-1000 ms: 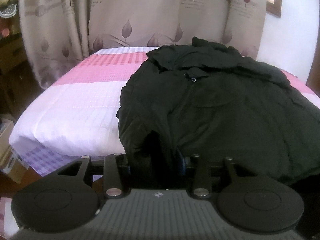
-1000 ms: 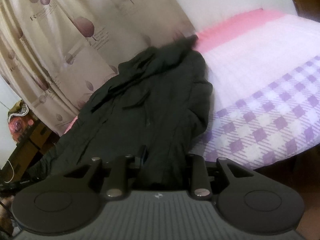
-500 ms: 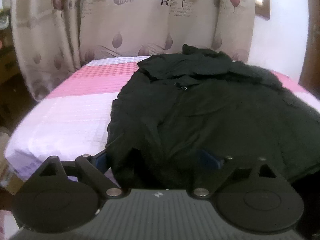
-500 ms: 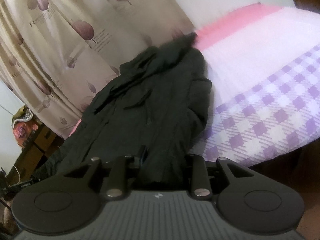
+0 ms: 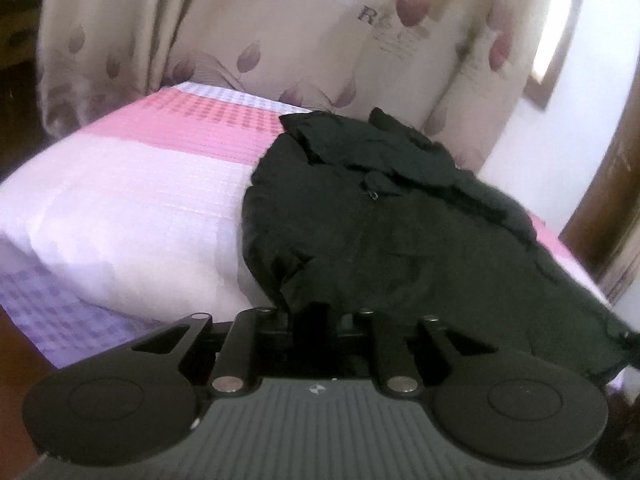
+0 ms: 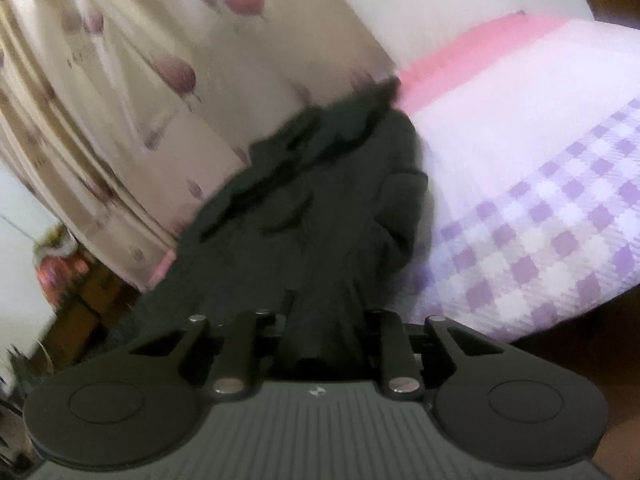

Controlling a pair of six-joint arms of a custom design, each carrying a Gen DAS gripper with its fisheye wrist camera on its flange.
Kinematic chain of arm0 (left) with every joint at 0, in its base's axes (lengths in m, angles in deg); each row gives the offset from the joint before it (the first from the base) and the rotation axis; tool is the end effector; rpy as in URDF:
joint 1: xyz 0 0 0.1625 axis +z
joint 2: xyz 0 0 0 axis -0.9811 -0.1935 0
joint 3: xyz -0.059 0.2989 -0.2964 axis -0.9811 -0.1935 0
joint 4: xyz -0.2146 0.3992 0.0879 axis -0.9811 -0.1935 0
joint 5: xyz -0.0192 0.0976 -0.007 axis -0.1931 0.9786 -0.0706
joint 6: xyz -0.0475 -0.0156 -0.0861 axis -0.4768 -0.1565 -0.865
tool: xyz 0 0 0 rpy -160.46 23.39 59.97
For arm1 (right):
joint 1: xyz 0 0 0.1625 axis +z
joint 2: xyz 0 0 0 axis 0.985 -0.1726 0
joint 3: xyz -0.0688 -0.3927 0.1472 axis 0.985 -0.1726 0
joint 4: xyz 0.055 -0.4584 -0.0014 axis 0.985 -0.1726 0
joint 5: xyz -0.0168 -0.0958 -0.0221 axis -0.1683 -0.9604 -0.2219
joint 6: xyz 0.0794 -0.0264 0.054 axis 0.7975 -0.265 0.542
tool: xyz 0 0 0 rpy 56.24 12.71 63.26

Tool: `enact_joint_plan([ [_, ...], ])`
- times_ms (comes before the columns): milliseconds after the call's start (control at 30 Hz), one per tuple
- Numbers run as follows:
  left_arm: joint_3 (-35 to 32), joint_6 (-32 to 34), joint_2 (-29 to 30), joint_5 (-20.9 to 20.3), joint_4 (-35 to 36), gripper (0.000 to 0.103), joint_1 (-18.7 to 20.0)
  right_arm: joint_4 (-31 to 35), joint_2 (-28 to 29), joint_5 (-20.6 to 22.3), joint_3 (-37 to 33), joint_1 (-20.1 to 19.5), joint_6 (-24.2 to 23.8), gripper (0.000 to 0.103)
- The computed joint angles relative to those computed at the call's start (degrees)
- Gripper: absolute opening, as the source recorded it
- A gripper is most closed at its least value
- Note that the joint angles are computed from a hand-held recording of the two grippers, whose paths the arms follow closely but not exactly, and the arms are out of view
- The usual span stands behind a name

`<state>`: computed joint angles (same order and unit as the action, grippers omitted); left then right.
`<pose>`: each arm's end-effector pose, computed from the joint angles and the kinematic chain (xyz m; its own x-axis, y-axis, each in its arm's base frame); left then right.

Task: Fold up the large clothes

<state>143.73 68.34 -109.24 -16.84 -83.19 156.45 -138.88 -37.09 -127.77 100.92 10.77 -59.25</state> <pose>-0.0035 -0.7419 0.3761 -0.8518 0.3164 -0.4175 0.5187 0.6210 -0.5877 0.1344 -0.5554 0.1650 -0.9984 0.0495 0.0284 -0.0021 0.4658 -0.8849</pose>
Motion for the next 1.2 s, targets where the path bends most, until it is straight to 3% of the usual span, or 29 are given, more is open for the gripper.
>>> enact_joint_plan([
  [33, -0.5, -0.6, 0.1, -0.1, 0.9, 0.028, 0.2, 0.3, -0.4, -0.1, 0.1, 0.1, -0.5, 0.020],
  [167, -1.5, 0.1, 0.6, -0.1, 2.4, 0.063, 1.1, 4.3, -1.3, -2.0, -0.2, 0.7, -2.3, 0.022],
  [267, -2.4, -2.0, 1.1, -3.9, 4.0, 0.065, 2.3, 4.1, -1.2, -1.4, 0.2, -0.1, 0.1, 0.030],
  [333, -3.7, -3.1, 1.7, -7.1, 6.8, 0.063, 3.0, 3.9, -1.2, -0.6, 0.7, -0.5, 0.8, 0.040],
  [400, -4.4, -3.3, 2.0, -8.4, 9.4, 0.045, 3.3, 4.2, -1.2, 0.5, 0.9, -0.8, 1.3, 0.052],
  [433, -4.3, -3.4, 2.2, -7.7, 9.6, 0.026, 3.1, 4.0, -1.0, 1.2, 0.9, -0.9, 1.4, 0.054],
  [500, -4.1, -4.7, 2.4, -8.3, 8.6, 0.017, 3.2, 3.7, -0.3, 0.6, 0.3, -0.5, 1.0, 0.053],
  [533, -4.0, -5.8, 2.4, -9.2, 8.1, 0.013, 3.4, 4.1, 0.0, 0.2, -0.2, -0.2, 0.3, 0.045],
  [567, -3.7, -7.1, 2.2, -9.9, 7.3, 0.012, 3.6, 4.6, 0.3, -0.5, -0.7, 0.1, -0.2, 0.029],
  [667, -2.3, -9.9, 1.2, -12.7, 4.4, 0.010, 3.8, 4.1, 1.0, -1.1, -1.1, 0.4, 0.7, 0.016],
  [767, -1.7, -9.8, 0.1, -14.2, 3.4, 0.010, 3.4, -0.2, 0.4, 3.4, 0.4, -0.7, 3.3, 0.014],
  [933, -0.5, -7.4, -0.8, -14.6, 1.7, 0.010, 2.6, -2.2, -1.0, 7.2, 2.1, -1.5, 4.9, 0.014],
  [1200, 1.1, -8.0, -2.6, -16.9, 2.1, 0.010, 4.0, -6.0, -0.8, 10.4, 5.1, -2.8, 8.4, 0.014],
])
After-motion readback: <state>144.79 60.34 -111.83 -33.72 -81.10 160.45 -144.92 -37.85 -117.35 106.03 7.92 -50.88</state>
